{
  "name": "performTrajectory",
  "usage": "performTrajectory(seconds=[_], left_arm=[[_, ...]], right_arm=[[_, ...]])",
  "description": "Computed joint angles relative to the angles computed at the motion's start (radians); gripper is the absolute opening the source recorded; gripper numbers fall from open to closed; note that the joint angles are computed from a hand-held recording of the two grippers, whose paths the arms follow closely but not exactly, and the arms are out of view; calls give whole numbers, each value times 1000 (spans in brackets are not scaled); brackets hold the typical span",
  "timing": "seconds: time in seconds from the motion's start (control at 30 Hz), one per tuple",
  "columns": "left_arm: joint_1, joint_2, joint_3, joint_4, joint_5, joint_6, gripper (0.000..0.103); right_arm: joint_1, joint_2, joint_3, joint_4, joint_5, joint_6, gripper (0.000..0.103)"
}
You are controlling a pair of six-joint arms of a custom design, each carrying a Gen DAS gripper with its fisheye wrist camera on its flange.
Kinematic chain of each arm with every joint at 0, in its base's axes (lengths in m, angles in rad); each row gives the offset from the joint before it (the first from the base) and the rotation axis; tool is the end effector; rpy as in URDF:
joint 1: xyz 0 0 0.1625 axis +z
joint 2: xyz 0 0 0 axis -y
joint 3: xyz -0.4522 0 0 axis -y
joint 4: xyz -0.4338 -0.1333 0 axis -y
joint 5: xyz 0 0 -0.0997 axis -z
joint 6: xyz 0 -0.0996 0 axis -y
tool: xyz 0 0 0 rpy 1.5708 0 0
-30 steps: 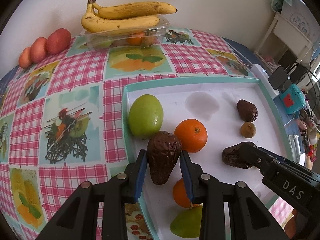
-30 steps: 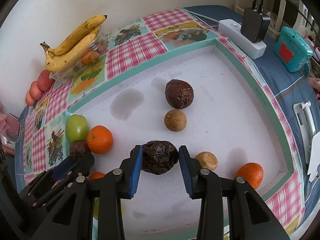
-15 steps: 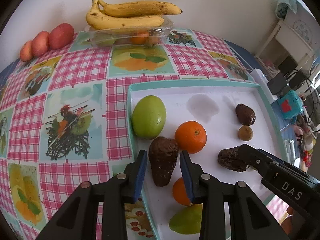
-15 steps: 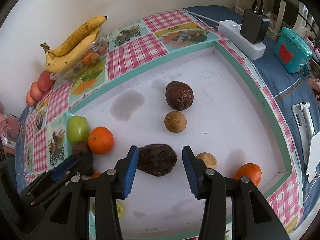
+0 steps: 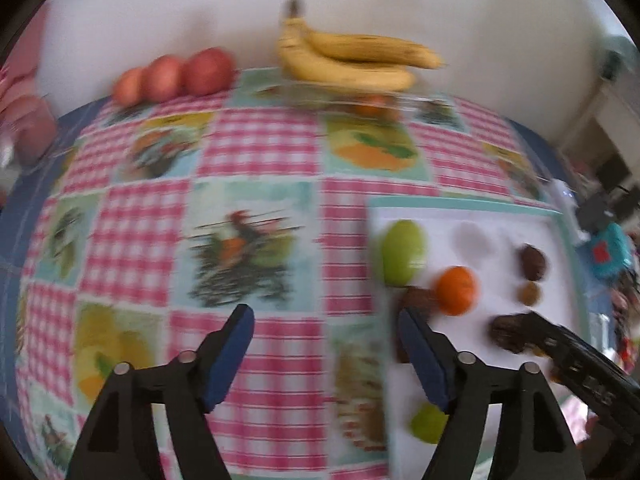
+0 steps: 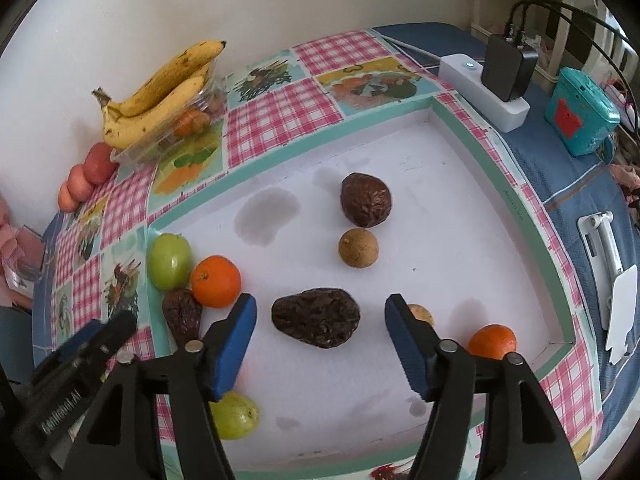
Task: Organize fruits
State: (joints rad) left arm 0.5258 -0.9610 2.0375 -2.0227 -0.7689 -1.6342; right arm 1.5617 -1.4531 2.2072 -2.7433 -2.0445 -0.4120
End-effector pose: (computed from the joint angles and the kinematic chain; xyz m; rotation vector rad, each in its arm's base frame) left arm -0.3341 -0.4307 0.0368 -0.3599 2.2506 -0.7647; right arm 0.0833 -0.4972 0.2741 0.3847 -2.5413 0.4035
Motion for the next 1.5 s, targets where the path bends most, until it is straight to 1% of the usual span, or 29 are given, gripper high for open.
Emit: performTrajectory(seconds=[0.07, 0.13, 0.17, 0.2, 0.3, 0.37, 0.4, 0.5, 0.6, 0.7, 0.77, 0.83, 0.93, 0.97, 1.13, 1.33, 1.43, 1.5], left_arm=[[-2, -24, 12, 73, -5, -84, 87], [-10, -45, 29, 123, -4, -154, 98], [-16, -54, 38, 145, 0, -185, 100], [-24, -65, 46, 167, 3, -213, 103], [-50, -83, 55, 240, 14, -262, 103], [-70, -92, 54, 315, 18, -296, 103], [-83, -101, 56, 355, 8, -339, 103], [-110, -137, 81, 371, -6, -406, 103], [-145, -136, 59, 479, -23, -475, 103], [-184, -123, 28, 594, -45, -547, 103], [-214, -120, 21, 637, -62, -583, 103], [-230, -113, 9, 670, -89, -598, 103], [-254, -80, -28, 757, -141, -617, 103], [-262, -81, -28, 756, -147, -611, 103], [-287, -108, 6, 649, -199, -535, 103], [-311, -98, 3, 616, -225, -480, 103], [-318, -99, 2, 614, -234, -480, 103], [-322, -102, 4, 616, -238, -488, 103]], right_arm=[[6, -3, 10, -10, 6, -13, 81], [11, -7, 24, -28, 18, -29, 86], [13, -10, 32, -38, 27, -37, 89], [14, -15, 39, -44, 36, -43, 89], [16, -33, 63, -48, 72, -56, 89], [18, -45, 75, -39, 86, -59, 89], [19, -53, 81, -33, 96, -62, 89], [28, -81, 98, -7, 118, -55, 89], [36, -117, 115, 28, 141, -51, 89], [44, -151, 132, 55, 143, -58, 89], [51, -177, 145, 69, 140, -66, 89], [58, -200, 157, 81, 136, -75, 89], [67, -232, 173, 97, 125, -86, 89], [69, -241, 178, 102, 119, -90, 89], [88, -272, 209, 75, 60, -130, 89], [73, -322, 236, 66, 54, -154, 89], [66, -343, 251, 60, 54, -173, 89], [61, -353, 253, 63, 57, -171, 89]])
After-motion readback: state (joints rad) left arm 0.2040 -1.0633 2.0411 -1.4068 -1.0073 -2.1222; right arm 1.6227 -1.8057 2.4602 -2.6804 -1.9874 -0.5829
